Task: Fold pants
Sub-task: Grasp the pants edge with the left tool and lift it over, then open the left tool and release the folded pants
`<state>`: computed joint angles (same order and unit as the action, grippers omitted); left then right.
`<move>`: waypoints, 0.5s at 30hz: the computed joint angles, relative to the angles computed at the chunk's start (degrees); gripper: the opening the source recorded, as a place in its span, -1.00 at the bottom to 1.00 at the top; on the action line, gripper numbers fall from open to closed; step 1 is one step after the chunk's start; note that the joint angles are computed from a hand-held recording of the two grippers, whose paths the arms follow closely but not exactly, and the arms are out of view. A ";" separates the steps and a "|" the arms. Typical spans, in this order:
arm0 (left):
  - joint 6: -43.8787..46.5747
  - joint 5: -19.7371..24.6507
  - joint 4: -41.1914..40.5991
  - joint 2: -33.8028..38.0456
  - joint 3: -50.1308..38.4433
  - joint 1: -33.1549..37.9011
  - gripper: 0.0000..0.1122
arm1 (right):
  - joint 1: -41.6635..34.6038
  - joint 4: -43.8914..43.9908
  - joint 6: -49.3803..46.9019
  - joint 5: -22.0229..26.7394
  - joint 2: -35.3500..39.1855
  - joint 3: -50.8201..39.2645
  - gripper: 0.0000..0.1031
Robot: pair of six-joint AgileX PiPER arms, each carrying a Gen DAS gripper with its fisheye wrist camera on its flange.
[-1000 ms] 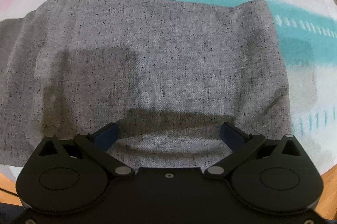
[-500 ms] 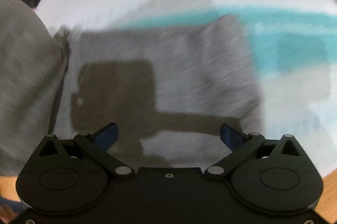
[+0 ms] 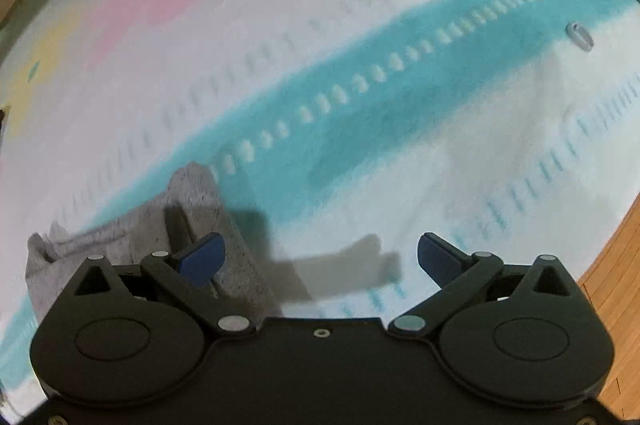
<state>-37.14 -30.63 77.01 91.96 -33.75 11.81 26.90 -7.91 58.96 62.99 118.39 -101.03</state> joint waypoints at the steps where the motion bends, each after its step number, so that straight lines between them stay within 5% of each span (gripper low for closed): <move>1: -2.20 -2.37 3.51 -0.36 -0.36 1.57 -0.08 | 1.35 -1.37 1.55 0.59 0.01 -0.66 0.98; 5: -8.72 -17.69 16.48 -0.81 -2.56 10.41 -0.08 | 3.29 -3.17 0.52 -3.37 -3.00 2.06 0.98; 9: -4.75 -28.99 19.28 -0.17 -2.58 20.42 -0.08 | 4.73 -2.52 -4.51 -8.02 -3.90 3.53 0.98; 12: -6.48 -31.70 18.11 1.26 -4.43 24.74 -0.07 | 5.05 1.11 -9.23 -10.79 -3.22 3.76 0.98; 15: -12.52 -25.40 14.62 2.35 -7.15 25.11 -0.07 | 3.84 10.05 -16.04 -15.70 -3.43 6.00 0.98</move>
